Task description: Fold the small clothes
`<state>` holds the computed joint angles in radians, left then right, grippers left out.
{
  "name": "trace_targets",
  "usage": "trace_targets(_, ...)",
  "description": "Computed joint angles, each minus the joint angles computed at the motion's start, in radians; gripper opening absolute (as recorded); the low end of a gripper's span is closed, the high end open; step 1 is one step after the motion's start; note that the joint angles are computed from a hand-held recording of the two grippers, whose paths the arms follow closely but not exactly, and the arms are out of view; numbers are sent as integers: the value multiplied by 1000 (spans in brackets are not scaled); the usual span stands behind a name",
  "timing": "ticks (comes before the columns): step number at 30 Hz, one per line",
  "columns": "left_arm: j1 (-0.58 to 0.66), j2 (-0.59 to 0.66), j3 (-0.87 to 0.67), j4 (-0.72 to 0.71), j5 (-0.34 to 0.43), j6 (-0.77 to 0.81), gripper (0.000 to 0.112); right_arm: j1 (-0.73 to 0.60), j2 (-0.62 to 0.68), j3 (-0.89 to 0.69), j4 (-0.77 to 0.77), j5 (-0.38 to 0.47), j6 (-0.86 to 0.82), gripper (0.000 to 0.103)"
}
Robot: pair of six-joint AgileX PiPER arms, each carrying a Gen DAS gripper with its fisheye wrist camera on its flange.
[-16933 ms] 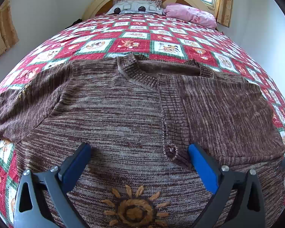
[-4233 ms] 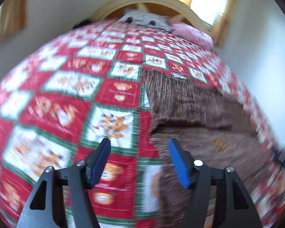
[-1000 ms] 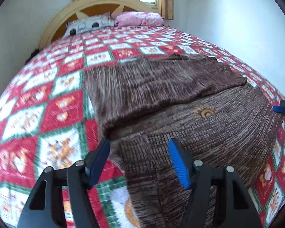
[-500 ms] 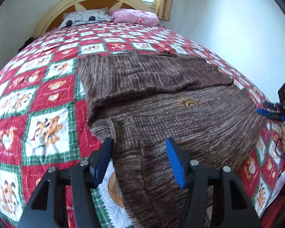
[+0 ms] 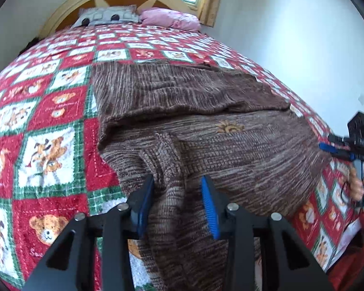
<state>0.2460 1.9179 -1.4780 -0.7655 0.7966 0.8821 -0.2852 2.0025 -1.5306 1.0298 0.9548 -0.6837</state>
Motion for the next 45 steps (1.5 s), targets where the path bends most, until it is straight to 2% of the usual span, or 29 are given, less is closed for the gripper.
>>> trace_targets(4, -50, -26, 23, 78, -62, -54, 40, -1, -13, 14, -6, -15, -14, 56)
trace_targets(5, -51, -31, 33, 62, -66, -42, 25, -1, -16, 15, -11, -22, -16, 56)
trace_targets(6, -48, -31, 35, 41, -56, -35, 16, -1, -19, 14, -22, -30, -15, 56)
trace_targets(7, -50, -31, 38, 38, -57, -50, 14, 1, -23, 8, -41, -41, -13, 56)
trace_targets(12, -63, -50, 79, 3, -112, -63, 14, 16, -15, -80, -156, -94, -4, 56)
trace_targets(16, -69, -45, 81, 8, -129, -115, 16, 47, 70, -233, -276, -79, 66, 56)
trace_targets(21, -65, -25, 54, -4, -103, -165, 26, 94, 176, -386, -385, -42, 160, 56)
trace_targets(23, -76, -23, 47, 16, -113, -188, 29, 114, 171, -365, -395, -85, 138, 56)
trace_targets(24, -84, -25, 49, 31, -127, -200, 29, 127, 156, -341, -410, -116, 127, 44)
trace_targets(25, -91, -28, 54, 39, -143, -205, 28, 142, 140, -318, -442, -145, 125, 12)
trace_targets(26, -96, -29, 57, 39, -154, -206, 27, 152, 140, -320, -477, -144, 139, 9)
trace_targets(28, -100, -37, 72, 33, -178, -216, 18, 163, 112, -274, -489, -189, 136, 9)
trace_targets(30, -96, -56, 100, 6, -208, -213, 13, 172, 78, -222, -499, -238, 133, 8)
trace_targets(32, -83, -91, 148, -71, -246, -161, 11, 174, 21, -146, -455, -295, 92, 7)
trace_targets(35, -68, -149, 207, -167, -296, -96, 10, 177, -51, -71, -384, -334, 20, 7)
trace_targets(38, -54, -188, 234, -253, -313, -40, 10, 201, -90, -51, -402, -352, 21, 7)
trace_targets(40, -58, -200, 235, -248, -326, -47, 10, 218, -107, -52, -411, -363, 21, 7)
trace_targets(42, -74, -205, 228, -205, -350, -79, 10, 239, -123, -55, -469, -383, 48, 7)
trace_targets(45, -83, -221, 250, -214, -374, -60, 10, 282, -136, -40, -657, -430, 157, 7)
